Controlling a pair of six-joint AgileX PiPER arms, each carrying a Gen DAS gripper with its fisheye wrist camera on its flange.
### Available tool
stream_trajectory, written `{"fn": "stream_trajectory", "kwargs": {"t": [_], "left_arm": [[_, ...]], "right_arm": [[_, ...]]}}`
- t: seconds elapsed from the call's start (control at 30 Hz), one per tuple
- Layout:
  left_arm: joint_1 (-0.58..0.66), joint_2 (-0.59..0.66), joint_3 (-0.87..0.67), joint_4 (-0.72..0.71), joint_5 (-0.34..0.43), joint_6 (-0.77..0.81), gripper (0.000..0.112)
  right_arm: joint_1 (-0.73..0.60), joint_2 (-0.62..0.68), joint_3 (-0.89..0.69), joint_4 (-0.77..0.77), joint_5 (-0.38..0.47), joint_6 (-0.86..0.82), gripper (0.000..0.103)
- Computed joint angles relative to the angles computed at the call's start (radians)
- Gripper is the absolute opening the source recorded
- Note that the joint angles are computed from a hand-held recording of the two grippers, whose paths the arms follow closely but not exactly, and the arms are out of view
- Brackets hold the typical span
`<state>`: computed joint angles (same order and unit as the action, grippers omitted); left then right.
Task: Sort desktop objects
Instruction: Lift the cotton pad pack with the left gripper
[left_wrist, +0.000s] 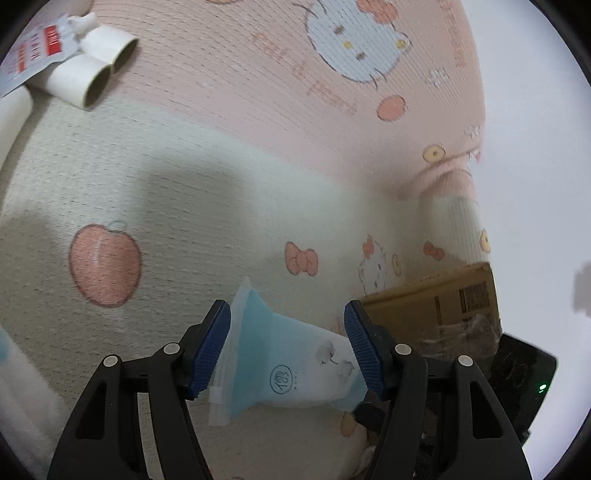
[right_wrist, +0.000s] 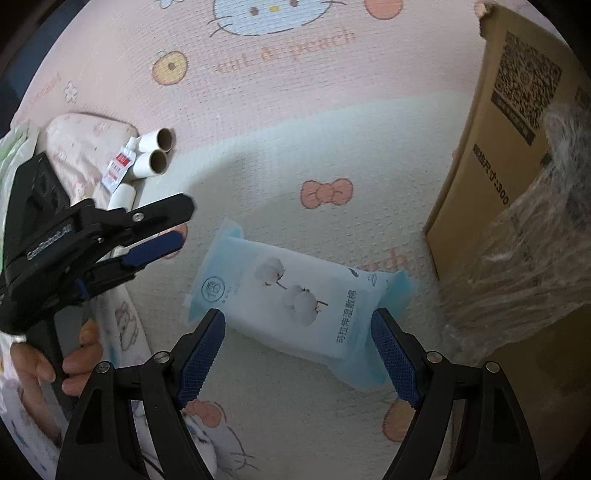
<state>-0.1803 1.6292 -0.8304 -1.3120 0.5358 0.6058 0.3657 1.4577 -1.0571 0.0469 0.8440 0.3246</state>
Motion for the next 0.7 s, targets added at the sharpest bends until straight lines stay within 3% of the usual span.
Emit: {"fn": "stream_trajectory", "kwargs": {"t": [0.2, 0.3, 0.53, 0.7], "left_arm": [[0.005, 0.024, -0.016, 0.033, 0.025, -0.024, 0.068], [0.009, 0.036, -0.027, 0.067, 0.041, -0.057, 0.068], [-0.025, 0.084, -0.087, 0.241, 0.077, -0.196, 0.068], [-0.074, 0.122, -0.138, 0.373, 0.074, -0.294, 0.068]], "right_arm": [[-0.058, -0.034, -0.028, 0.115, 0.065, -0.163, 0.080], [-0.063, -0.040, -0.045, 0.099, 0.089, -0.166, 0.080], [-0.139, 0.018, 0.004, 0.258, 0.010, -0.172, 0.081], [-0.091, 0.048, 0.017, 0.137, -0.025, -0.040, 0.081]]}}
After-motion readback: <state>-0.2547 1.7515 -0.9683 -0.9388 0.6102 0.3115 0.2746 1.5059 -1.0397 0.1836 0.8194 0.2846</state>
